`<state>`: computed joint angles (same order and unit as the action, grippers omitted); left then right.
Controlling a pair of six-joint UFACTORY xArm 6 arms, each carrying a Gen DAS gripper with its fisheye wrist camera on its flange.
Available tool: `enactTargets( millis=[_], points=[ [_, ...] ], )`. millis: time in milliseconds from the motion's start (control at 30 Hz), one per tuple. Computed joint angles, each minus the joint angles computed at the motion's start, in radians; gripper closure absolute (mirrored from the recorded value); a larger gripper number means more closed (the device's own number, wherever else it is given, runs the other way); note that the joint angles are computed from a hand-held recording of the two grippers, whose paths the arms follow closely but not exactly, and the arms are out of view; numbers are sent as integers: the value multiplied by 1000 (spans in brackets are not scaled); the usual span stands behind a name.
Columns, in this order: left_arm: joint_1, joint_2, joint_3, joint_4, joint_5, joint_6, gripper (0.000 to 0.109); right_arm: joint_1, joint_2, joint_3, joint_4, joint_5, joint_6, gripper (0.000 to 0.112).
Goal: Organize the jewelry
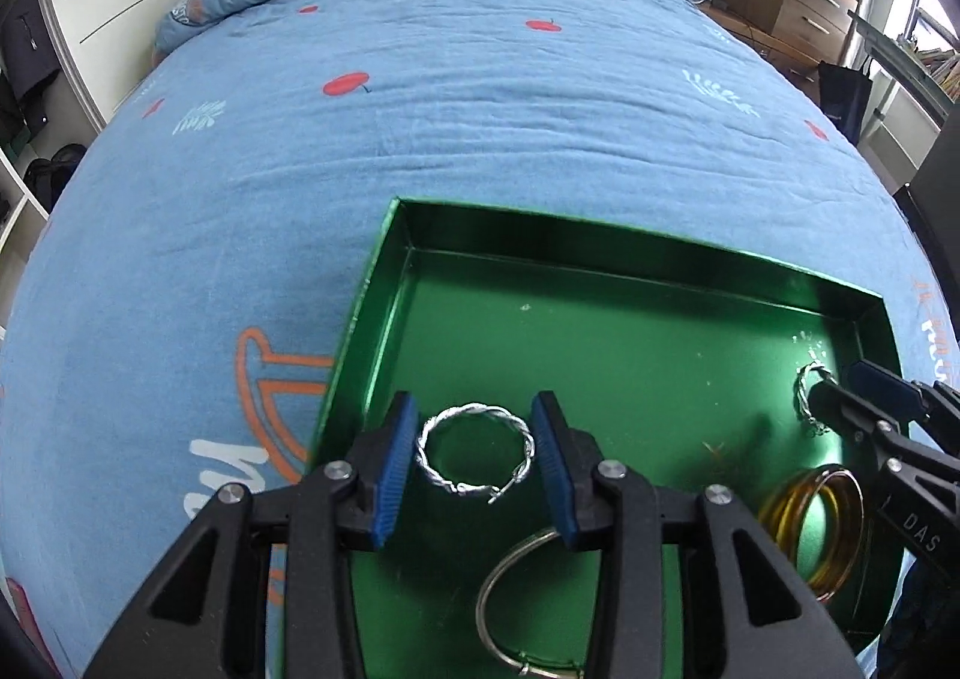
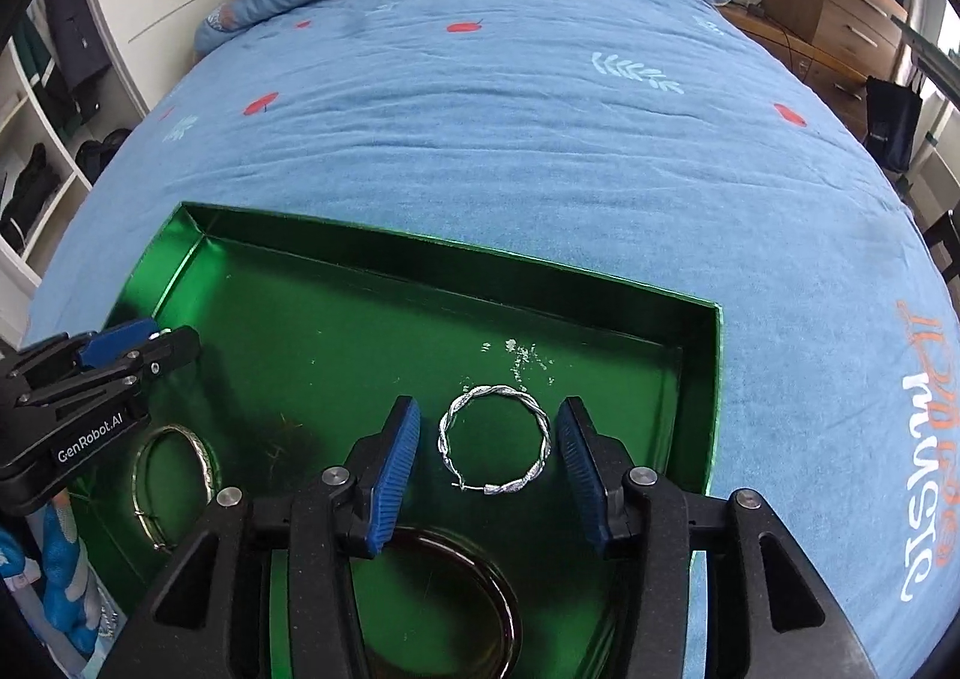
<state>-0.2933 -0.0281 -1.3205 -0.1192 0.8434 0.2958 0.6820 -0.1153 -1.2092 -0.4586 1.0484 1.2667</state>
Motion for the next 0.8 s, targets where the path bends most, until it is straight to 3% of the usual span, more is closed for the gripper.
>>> enactTargets(
  millis=[100,233,467,633,800],
  points=[
    [27,-61,-37,-37,44,40,71,34,-60,-5,-33,27,41,64],
    [86,-177,-96,-93,118,87,71,162,-131,-104,-142,196,79,64],
    [257,-395,-141,-228,257,227,71,543,-112,-433,-392,593,156,64],
    [480,-532,-155,-384,396,377,71,862,54,-750,-604,873,136,64],
    [844,-603,-182,-608,629,601,71,1084,255,-1035,-756,1027,86,64]
  ],
)
